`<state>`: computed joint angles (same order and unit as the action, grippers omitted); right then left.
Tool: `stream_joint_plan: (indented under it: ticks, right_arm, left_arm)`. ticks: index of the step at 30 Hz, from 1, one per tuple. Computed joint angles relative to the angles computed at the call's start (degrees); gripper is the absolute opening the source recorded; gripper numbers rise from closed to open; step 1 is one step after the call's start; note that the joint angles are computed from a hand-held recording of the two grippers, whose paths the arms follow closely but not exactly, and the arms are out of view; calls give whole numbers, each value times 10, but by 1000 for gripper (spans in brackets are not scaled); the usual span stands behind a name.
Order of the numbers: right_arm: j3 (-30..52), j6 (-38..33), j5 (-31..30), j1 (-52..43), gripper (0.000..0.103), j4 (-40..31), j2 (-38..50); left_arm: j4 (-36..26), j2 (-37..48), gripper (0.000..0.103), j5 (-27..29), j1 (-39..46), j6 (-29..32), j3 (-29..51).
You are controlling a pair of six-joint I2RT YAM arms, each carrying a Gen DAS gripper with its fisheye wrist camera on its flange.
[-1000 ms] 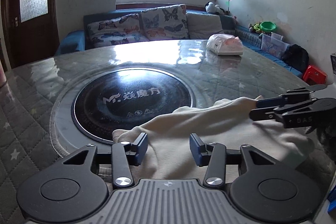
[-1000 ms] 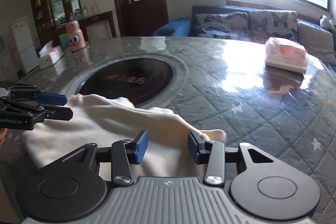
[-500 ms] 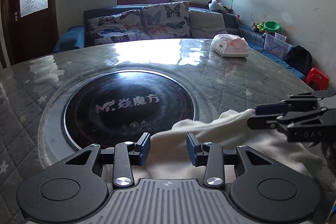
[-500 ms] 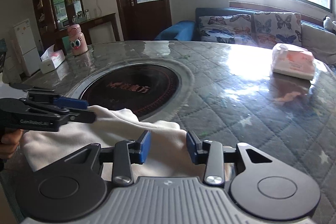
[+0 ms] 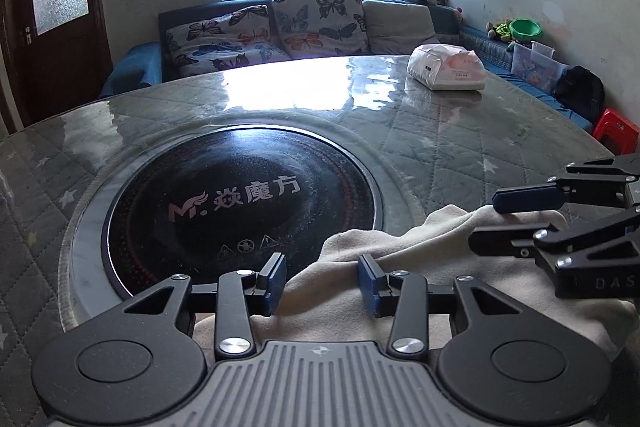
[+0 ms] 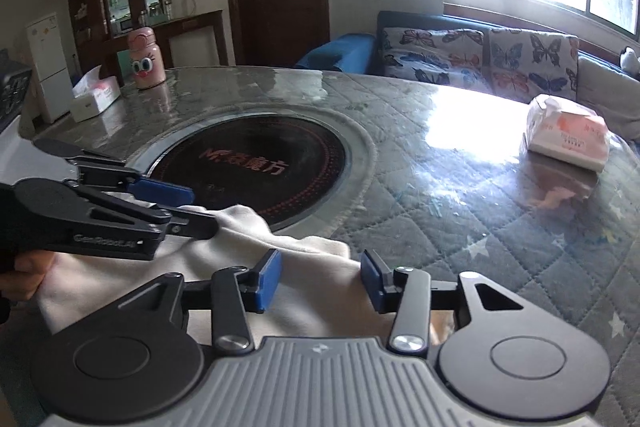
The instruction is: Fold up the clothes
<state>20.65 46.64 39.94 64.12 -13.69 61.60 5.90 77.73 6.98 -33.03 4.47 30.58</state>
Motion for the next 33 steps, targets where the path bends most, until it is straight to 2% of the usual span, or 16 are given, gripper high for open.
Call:
stream_joint_plan:
  ticks: [5,10,18,23,29,33]
  right_arm:
    - [25,27,17,57,54,-20,26]
    - [48,70,40,119,55,-37,69]
    - [91,175,87,210,57,-108,128]
    - [118,225,113,244,57,-144,185]
    - [159,351,148,311,57,-269,208]
    - [150,409,130,333,54,-289,215]
  left_arm:
    - [-17,-54,46,1,-6,4,-21]
    - [-46,-125,47,4,-16,9,-55]
    - [-116,-274,47,13,-22,0,-124]
    - [-147,-336,47,-11,-45,-6,-161]
    - [-165,-400,49,-32,-59,-8,-191]
    - [-162,-418,50,-53,-77,-8,-204]
